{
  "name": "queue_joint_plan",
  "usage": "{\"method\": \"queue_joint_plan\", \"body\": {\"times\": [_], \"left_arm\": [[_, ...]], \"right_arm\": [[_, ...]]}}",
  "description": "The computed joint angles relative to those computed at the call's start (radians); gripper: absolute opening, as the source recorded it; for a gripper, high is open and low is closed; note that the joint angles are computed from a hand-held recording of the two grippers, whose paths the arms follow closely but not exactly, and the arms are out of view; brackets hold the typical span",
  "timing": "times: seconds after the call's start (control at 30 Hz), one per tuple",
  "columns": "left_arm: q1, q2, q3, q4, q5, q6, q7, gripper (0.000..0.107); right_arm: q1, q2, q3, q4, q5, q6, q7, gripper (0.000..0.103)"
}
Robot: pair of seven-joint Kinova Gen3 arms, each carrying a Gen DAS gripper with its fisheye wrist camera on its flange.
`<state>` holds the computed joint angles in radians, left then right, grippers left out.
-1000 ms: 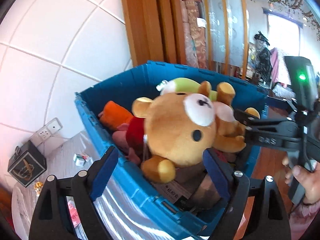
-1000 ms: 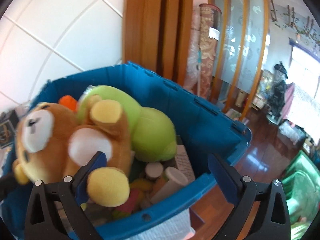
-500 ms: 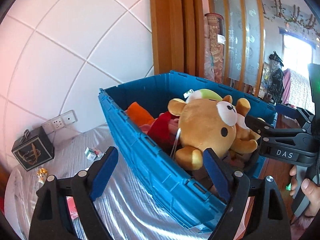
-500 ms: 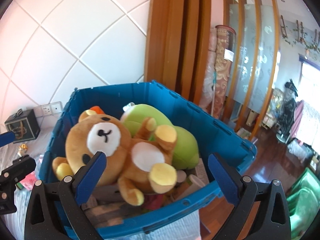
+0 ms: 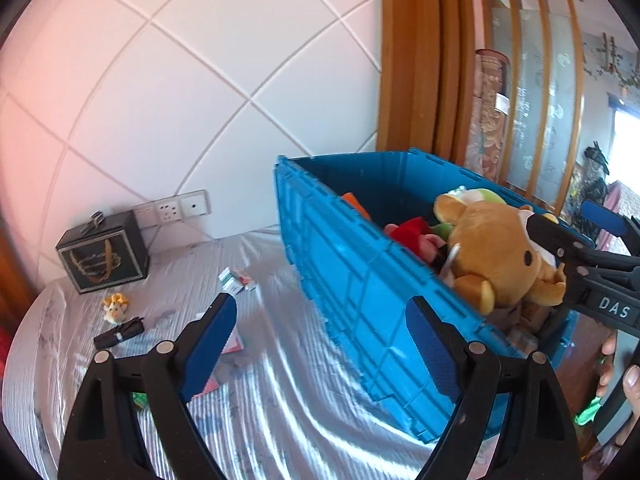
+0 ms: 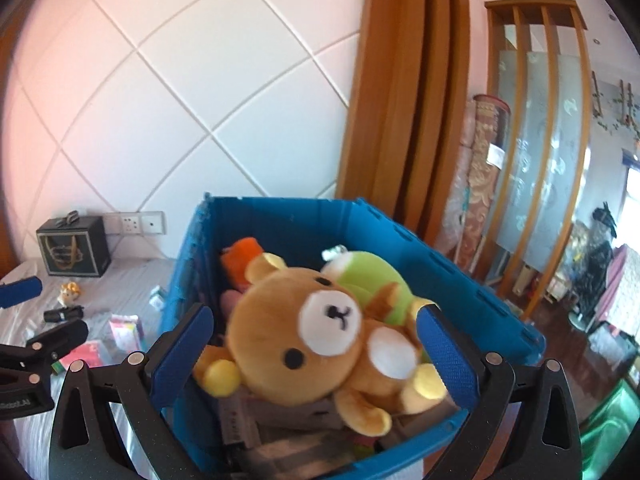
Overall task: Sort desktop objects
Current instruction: 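Withdraw both tools from the bin back over the bed, then grasp the brown medicine bottle with the left tool while the right grasps the pink tissue pack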
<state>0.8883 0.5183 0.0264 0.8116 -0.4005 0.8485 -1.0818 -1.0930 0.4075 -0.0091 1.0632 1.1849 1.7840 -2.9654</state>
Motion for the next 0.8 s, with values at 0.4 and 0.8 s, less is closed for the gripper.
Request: {"method": "queue_joint_plan", "body": {"times": [0.4, 0.8], "left_arm": [[-0.135, -0.161, -0.017, 0.36, -0.04, -0.127, 0.198, 0.087], [-0.338, -0.168, 0.003, 0.503, -0.042, -0.052, 0.23, 0.087]], "right_arm": [[-0.018, 0.09, 0.045, -0.121, 0.005, -0.242, 0.127, 0.103], [0.116, 0.221, 0.056, -0.29, -0.262, -0.557, 0.314, 0.103]]}}
